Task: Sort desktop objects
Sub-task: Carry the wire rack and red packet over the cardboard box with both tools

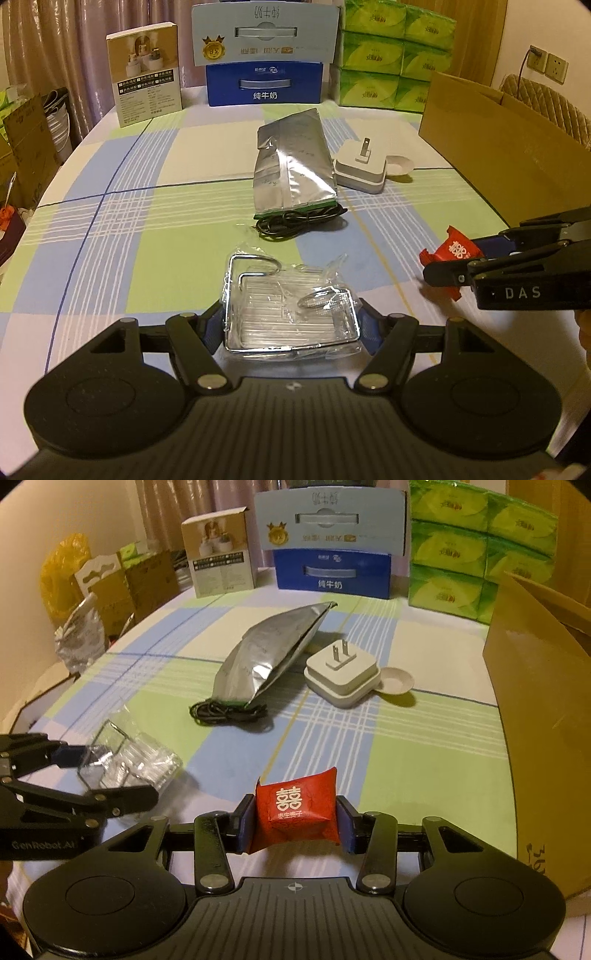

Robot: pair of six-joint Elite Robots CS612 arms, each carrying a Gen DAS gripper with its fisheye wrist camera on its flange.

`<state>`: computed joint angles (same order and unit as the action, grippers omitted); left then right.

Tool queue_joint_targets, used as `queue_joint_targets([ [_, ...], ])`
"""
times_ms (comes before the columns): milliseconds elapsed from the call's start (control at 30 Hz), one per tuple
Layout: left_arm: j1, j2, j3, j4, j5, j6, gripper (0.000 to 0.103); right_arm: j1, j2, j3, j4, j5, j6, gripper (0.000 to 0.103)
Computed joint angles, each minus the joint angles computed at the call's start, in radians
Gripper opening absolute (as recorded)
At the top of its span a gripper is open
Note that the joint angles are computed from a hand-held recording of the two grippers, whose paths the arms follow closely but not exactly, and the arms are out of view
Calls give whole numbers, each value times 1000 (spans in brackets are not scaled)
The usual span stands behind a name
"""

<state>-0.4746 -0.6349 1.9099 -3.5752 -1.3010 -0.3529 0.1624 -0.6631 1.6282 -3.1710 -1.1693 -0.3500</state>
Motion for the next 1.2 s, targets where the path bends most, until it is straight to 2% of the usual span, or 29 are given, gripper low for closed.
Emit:
queue_joint_targets([
  [500,-13,-17,13,-23,-2,11,66,-15,-28,60,-86,10,63,42],
  [767,-37,-41,38,-36,20,29,66,-33,-53,115,-162,12,114,42],
  [967,-61,-67,71,-42,29,23,66,-47,-88,158,-212,26,168,42],
  [1200,-89,-101,87,-55,49,43,66,-70,-145,200,-291,22,171,42],
])
